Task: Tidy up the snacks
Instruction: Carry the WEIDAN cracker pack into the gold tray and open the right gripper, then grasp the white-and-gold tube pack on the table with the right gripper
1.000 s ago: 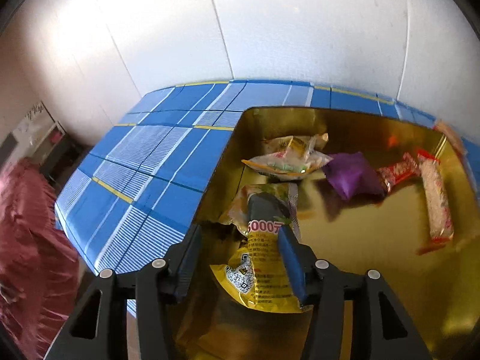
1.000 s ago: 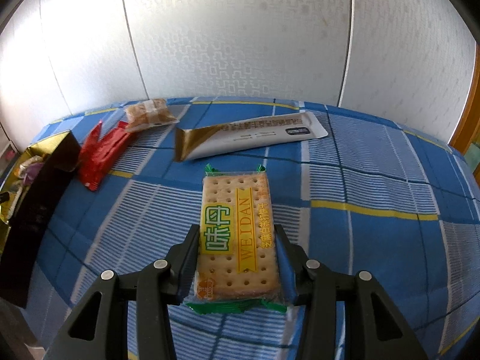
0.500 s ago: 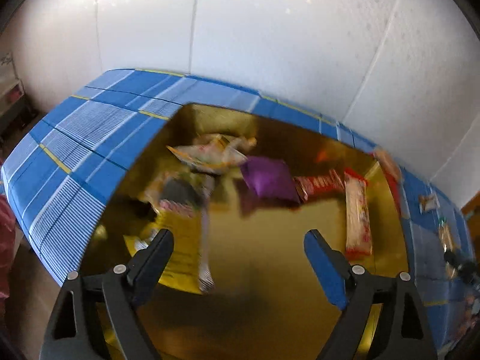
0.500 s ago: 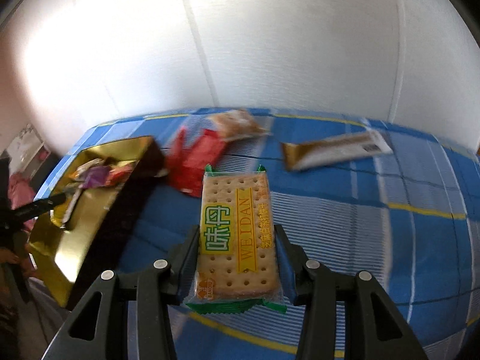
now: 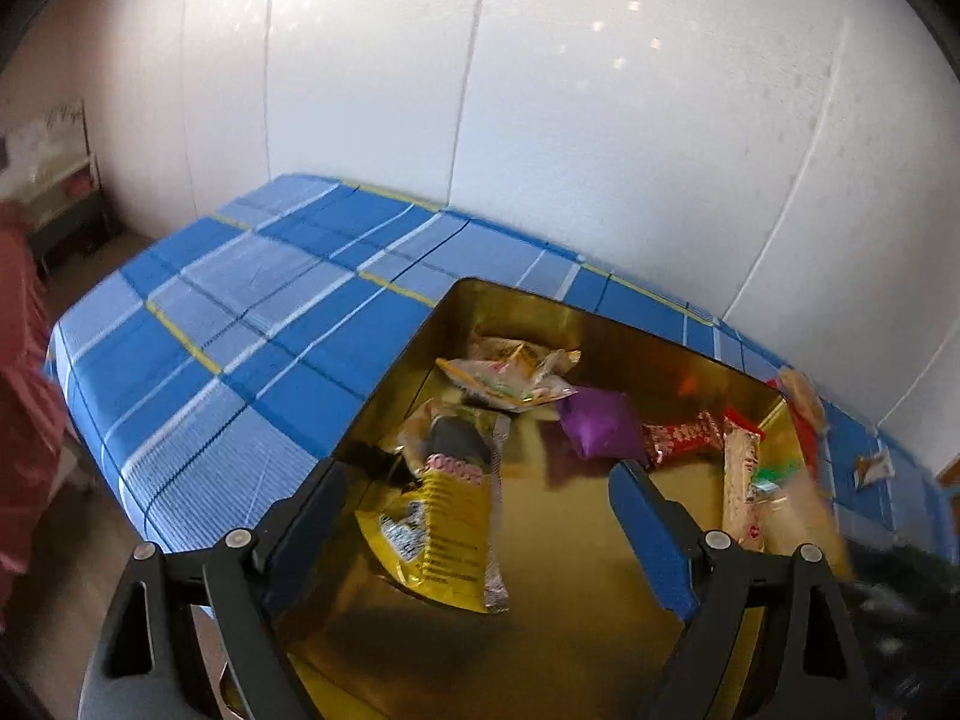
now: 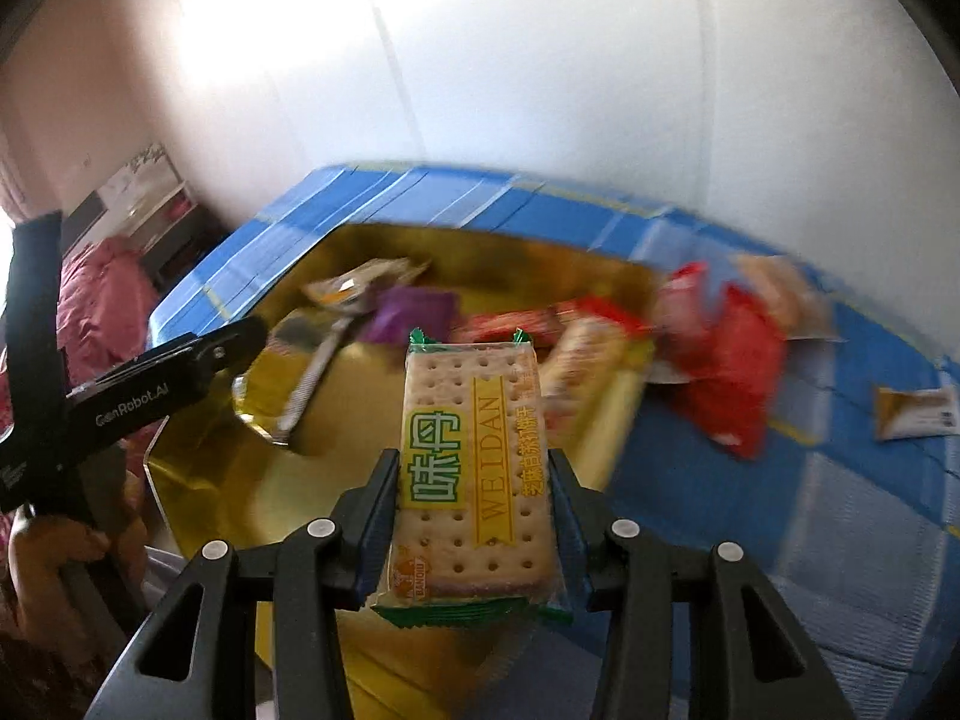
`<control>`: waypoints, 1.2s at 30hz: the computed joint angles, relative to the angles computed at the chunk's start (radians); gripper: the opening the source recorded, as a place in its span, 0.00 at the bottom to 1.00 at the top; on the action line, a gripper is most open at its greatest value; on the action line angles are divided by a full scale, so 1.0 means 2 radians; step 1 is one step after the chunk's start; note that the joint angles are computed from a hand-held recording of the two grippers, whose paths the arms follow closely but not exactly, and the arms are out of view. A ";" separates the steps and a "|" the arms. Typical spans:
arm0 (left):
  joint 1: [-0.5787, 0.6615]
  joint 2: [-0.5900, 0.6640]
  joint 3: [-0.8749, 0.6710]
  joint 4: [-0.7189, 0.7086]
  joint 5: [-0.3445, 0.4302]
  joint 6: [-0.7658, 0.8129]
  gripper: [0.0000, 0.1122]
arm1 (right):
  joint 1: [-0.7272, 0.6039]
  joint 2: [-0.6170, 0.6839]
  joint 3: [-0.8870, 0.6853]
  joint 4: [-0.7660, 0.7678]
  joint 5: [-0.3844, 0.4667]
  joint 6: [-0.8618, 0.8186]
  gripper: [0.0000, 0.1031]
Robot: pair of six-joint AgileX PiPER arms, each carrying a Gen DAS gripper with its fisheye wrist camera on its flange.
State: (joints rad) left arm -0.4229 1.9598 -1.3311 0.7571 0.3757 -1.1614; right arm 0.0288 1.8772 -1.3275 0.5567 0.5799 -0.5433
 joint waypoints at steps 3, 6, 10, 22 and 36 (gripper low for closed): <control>0.008 -0.002 0.005 -0.005 -0.002 -0.006 0.80 | 0.026 0.034 -0.037 -0.011 0.015 0.040 0.46; 0.014 -0.005 0.009 0.015 0.001 -0.042 0.80 | 0.049 0.070 -0.078 -0.039 0.022 0.089 0.46; 0.025 -0.016 0.021 0.032 -0.004 -0.083 0.80 | 0.072 0.105 -0.116 -0.072 0.021 0.137 0.46; 0.039 -0.027 0.037 0.051 -0.013 -0.126 0.80 | 0.095 0.145 -0.163 -0.063 0.027 0.167 0.47; 0.012 -0.014 0.019 0.022 -0.029 -0.063 0.81 | 0.047 0.022 -0.032 0.014 -0.039 0.072 0.48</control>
State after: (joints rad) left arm -0.3985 1.9314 -1.2923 0.8007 0.3187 -1.2880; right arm 0.1228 1.9220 -1.3907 0.5854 0.5018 -0.3984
